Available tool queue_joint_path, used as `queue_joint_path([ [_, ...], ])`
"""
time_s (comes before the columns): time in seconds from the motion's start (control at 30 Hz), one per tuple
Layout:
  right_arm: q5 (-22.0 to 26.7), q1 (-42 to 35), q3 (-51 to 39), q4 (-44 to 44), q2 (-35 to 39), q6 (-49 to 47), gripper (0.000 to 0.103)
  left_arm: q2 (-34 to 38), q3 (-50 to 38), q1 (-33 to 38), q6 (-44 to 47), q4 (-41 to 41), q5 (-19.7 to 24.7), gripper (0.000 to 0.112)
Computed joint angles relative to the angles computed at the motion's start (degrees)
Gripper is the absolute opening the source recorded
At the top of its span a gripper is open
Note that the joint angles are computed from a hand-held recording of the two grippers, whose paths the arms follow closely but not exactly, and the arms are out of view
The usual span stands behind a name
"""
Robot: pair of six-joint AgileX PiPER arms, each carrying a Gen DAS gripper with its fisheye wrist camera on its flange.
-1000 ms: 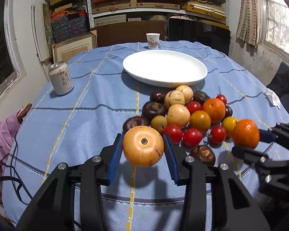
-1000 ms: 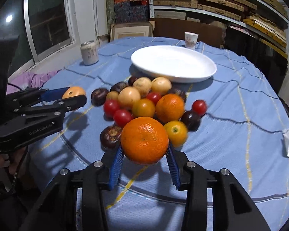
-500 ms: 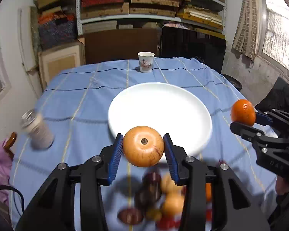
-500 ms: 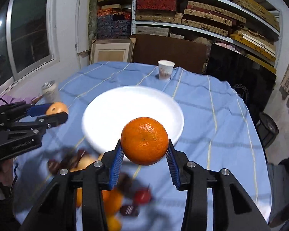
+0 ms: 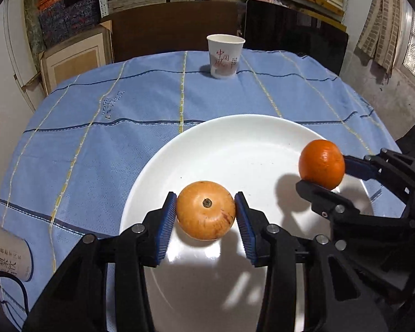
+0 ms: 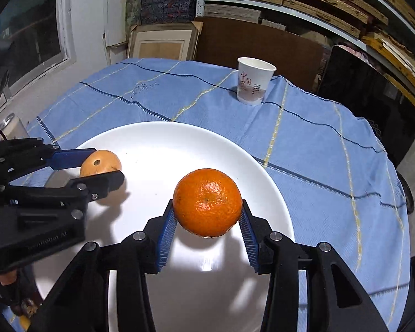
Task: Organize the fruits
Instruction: 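Carry the pear and orange to the white plate and release both, then grasp a mangosteen with the left tool while the right tool grasps a tangerine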
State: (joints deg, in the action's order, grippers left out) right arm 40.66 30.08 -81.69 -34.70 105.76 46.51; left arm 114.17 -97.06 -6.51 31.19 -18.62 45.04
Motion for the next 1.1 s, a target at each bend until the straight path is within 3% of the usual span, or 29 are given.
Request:
queue_joint_path([
  [0.07,1.62,1.31,-0.05,-4.39,-0.19,3.15,0.057,-0.90,1.22,-0.30,-1.85,1.71,-2.38,0.064],
  [0.23,4.38,4.21,5.06,-7.75,-7.29,7.35,0.057,-9.28,9.56,3.17,3.94,-3.38,-5.16,0.072],
  [0.37,7.44,9.66,13.17,-6.32,-17.97,12.12,0.063,-21.73,22.70,9.77,18.05,-13.71,-3.39,0.075],
  [0.53,16.35,28.67,25.10,-10.25,-28.39,28.92,0.065,-36.31,40.34,20.36,37.51,-24.12,1.13,0.088],
  [0.7,19.75,45.39,31.21,-11.85,-27.60,48.13,0.065,-44.97,52.37,32.90,50.82,-27.84,9.88,0.088],
  [0.83,20.59,53.29,31.98,-13.23,-23.46,57.99,0.065,-48.44,57.59,43.06,58.65,-29.33,16.90,0.088],
  [1.1,21.88,55.61,33.20,-14.88,-20.83,65.27,0.060,-55.08,65.66,52.25,70.96,-27.47,21.41,0.088],
])
